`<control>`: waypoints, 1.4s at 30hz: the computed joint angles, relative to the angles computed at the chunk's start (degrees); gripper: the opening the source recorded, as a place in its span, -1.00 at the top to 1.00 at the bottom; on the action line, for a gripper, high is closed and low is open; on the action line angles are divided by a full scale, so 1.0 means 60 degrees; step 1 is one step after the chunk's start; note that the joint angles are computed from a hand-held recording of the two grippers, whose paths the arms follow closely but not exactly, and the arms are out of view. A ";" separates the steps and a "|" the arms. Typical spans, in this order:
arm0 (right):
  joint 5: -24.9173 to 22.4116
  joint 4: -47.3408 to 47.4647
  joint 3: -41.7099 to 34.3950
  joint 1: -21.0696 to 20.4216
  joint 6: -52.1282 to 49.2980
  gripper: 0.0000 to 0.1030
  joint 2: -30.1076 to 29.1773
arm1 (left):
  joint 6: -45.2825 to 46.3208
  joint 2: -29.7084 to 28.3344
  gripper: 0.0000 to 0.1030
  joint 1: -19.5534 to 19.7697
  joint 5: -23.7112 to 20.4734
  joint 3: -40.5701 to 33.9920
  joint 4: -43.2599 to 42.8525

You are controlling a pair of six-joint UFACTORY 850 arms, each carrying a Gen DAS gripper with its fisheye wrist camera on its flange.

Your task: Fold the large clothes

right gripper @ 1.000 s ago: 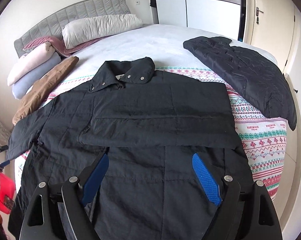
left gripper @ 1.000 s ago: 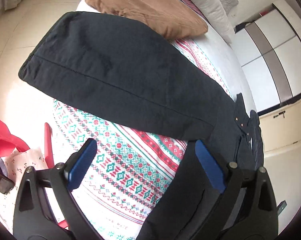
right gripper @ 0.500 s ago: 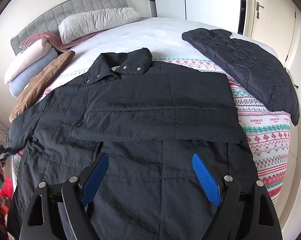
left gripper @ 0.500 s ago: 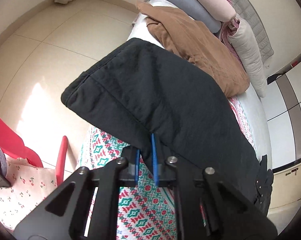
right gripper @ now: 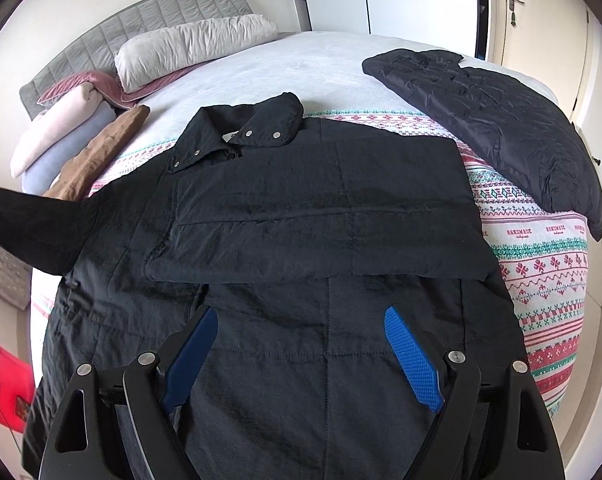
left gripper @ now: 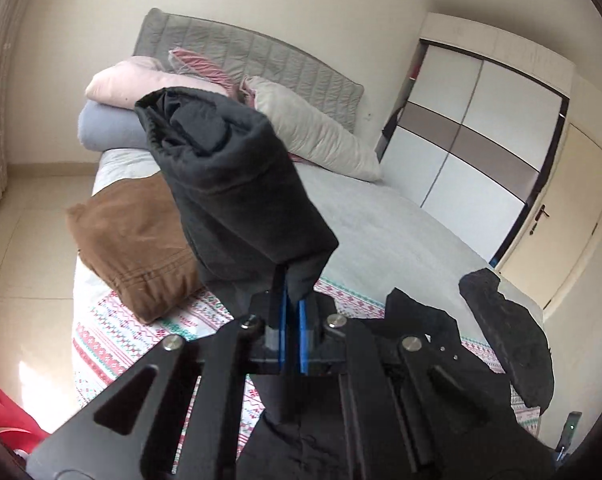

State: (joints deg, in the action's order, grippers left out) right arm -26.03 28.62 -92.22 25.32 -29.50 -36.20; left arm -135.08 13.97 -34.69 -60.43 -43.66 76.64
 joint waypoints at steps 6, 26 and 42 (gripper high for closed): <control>-0.0051 -0.0091 -0.0034 0.0025 0.0085 -0.68 -0.0045 | 0.2252 -0.2253 0.87 0.0024 0.2057 -0.2311 0.0233; -0.1625 0.1541 -0.0347 -0.0088 -0.1126 -0.68 -0.0007 | 0.3542 -0.1881 -0.07 0.1598 0.4390 -0.0487 -0.0581; -0.3933 0.1305 -0.7386 0.0500 0.2274 0.69 -0.5114 | 0.2170 -0.2866 -0.08 0.2101 0.5296 -0.0166 0.0283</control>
State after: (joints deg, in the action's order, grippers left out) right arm -49.63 36.45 -136.54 28.32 -15.86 -66.88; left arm -122.06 -3.23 -22.08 -28.66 -44.66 78.33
